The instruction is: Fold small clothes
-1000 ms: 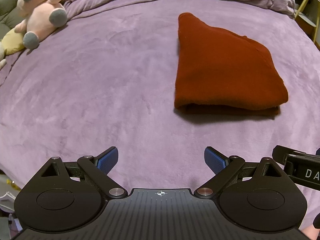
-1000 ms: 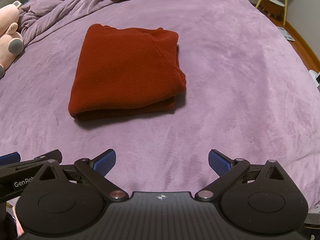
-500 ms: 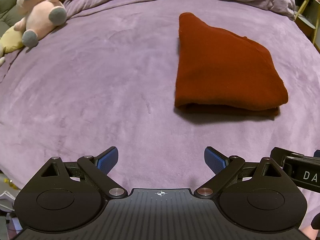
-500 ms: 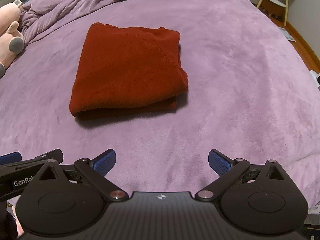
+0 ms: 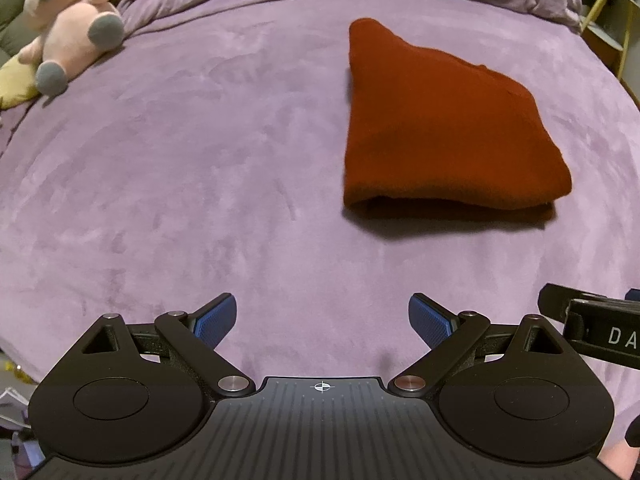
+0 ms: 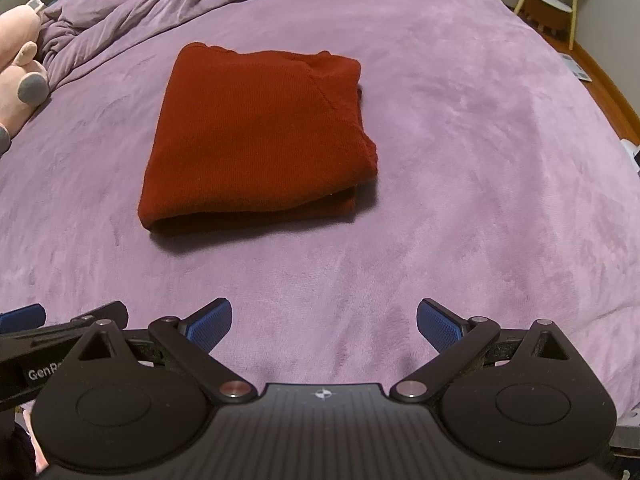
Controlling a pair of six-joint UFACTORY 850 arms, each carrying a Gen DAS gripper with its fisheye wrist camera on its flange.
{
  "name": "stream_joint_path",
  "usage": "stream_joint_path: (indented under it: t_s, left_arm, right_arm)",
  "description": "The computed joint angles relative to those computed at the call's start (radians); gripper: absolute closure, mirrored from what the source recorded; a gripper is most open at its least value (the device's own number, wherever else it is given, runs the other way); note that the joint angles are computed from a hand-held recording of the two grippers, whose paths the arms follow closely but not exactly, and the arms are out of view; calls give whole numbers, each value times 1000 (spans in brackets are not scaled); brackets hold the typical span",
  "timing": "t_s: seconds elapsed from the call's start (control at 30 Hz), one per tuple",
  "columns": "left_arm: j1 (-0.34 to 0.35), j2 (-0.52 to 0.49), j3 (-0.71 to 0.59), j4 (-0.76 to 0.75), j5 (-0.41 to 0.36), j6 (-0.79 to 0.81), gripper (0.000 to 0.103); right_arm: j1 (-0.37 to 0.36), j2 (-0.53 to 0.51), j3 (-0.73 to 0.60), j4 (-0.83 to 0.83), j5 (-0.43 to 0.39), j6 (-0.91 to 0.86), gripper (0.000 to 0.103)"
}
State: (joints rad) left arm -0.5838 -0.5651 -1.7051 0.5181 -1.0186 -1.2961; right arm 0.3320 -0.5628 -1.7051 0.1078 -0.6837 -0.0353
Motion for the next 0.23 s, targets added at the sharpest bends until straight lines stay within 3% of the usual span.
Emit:
stream_joint_path:
  t_s: [0.23]
  left_arm:
    - [0,2,3,-7,-2,12,7]
  right_arm:
    - [2,9,12,-14,16,-3,4]
